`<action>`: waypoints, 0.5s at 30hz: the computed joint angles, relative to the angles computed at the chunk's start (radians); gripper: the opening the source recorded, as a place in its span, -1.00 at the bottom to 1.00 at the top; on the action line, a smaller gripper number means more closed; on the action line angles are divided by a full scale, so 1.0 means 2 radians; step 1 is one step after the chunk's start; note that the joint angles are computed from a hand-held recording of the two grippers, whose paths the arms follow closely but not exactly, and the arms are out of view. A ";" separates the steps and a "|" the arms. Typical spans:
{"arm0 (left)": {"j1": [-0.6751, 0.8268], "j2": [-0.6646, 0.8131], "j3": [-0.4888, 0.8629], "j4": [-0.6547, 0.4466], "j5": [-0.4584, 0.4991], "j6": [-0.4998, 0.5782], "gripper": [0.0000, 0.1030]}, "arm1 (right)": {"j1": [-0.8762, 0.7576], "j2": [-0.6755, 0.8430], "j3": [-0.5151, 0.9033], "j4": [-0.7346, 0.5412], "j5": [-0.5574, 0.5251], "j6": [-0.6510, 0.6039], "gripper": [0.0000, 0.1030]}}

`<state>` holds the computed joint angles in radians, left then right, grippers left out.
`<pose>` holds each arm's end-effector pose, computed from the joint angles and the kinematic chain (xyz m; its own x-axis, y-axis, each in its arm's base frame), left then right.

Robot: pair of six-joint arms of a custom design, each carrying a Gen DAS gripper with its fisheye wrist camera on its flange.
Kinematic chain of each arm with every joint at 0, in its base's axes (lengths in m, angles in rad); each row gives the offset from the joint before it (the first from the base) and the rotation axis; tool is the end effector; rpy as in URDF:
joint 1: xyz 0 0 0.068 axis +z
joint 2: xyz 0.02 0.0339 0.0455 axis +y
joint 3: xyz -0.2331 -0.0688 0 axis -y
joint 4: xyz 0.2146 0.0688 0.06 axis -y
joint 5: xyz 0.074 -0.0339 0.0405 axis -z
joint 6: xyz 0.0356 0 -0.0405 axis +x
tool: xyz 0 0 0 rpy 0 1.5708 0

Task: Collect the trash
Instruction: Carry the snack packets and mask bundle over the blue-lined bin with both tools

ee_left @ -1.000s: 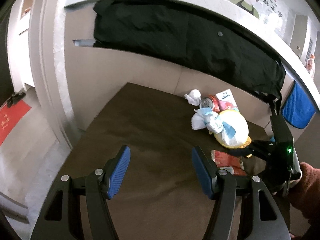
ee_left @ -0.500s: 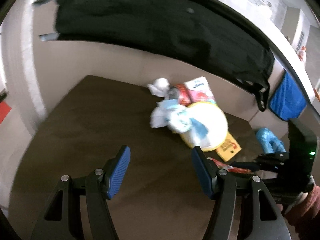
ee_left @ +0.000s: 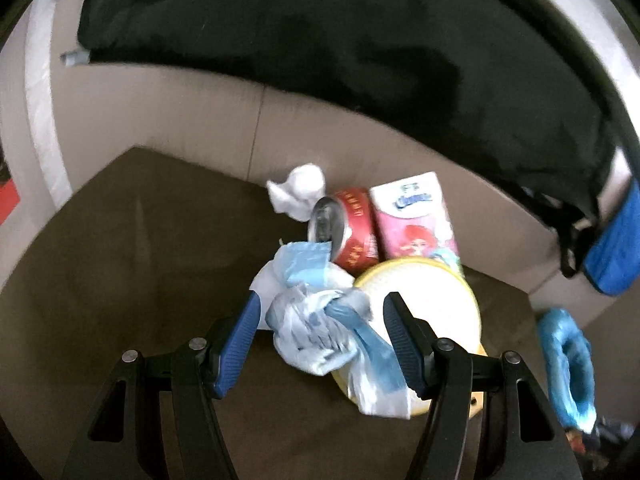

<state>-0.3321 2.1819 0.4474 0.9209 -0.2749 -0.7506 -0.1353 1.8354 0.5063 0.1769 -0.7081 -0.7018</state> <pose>0.2417 -0.0731 0.0042 -0.5962 -0.4888 -0.6369 -0.3681 0.8714 -0.3242 0.2327 -0.0083 0.0522 -0.5884 -0.4148 -0.6941 -0.7063 0.6816 0.1914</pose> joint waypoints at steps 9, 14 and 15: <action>0.017 0.030 0.018 -0.003 0.026 -0.033 -0.02 | 0.007 0.043 0.011 0.040 0.004 0.043 -0.58; -0.014 -0.019 -0.037 0.017 -0.012 -0.030 -0.05 | 0.006 0.042 0.005 0.049 0.003 0.047 -0.58; -0.028 -0.039 -0.053 0.015 -0.027 -0.034 -0.05 | 0.006 0.043 0.005 0.052 0.003 0.048 -0.58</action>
<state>-0.3871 2.1048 0.3419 0.9517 -0.3282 -0.8190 -0.1234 1.9214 0.5154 0.2804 -0.7020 -0.6054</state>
